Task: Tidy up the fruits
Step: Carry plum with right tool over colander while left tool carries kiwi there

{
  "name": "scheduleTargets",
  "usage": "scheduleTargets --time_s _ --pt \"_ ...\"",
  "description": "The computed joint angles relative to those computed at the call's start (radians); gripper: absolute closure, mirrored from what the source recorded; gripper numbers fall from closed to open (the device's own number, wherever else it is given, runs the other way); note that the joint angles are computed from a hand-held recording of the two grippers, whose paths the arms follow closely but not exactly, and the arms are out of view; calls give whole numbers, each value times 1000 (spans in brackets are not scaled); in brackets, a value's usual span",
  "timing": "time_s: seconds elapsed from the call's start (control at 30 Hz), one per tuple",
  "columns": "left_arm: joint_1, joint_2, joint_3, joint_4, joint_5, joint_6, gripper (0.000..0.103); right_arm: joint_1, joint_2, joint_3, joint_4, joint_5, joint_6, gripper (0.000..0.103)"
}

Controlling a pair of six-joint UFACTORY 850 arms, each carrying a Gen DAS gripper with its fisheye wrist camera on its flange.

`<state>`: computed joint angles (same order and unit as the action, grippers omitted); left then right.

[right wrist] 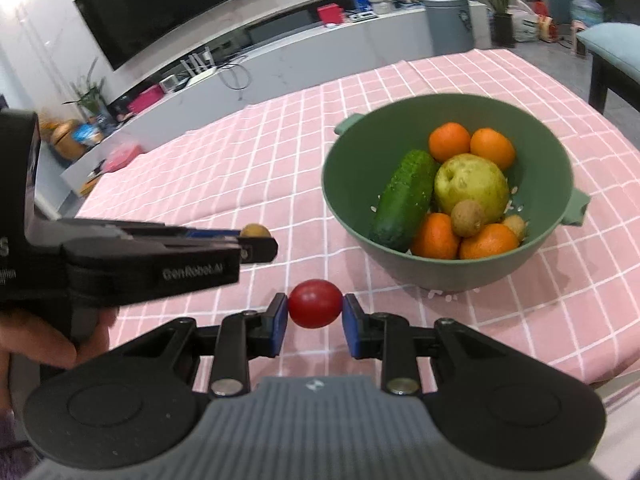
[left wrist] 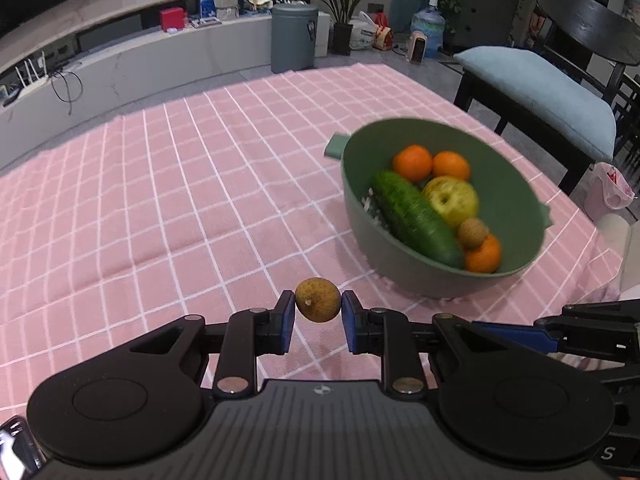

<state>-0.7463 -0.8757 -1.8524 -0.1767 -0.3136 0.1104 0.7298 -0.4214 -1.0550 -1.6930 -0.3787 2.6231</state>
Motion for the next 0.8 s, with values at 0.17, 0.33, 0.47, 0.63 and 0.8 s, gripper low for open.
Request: scheduleTargets --time_s 0.17,0.33,0.47,0.63,0.8 --pt "-29 40 6 89 6 -99 75 2 86 74 -51 -2 -10 77" --pt "-49 38 -40 10 -23 -37 75 -23 179 138 -25 -1 -122 77" --pt "-58 1 -122 -87 -62 37 75 -56 244 175 19 0 -252 77" --pt "-74 -87 -286 -95 -132 63 75 -114 292 195 87 18 -460 77" --pt "-86 -216 -499 -103 -248 90 75 -175 287 181 154 53 -691 77"
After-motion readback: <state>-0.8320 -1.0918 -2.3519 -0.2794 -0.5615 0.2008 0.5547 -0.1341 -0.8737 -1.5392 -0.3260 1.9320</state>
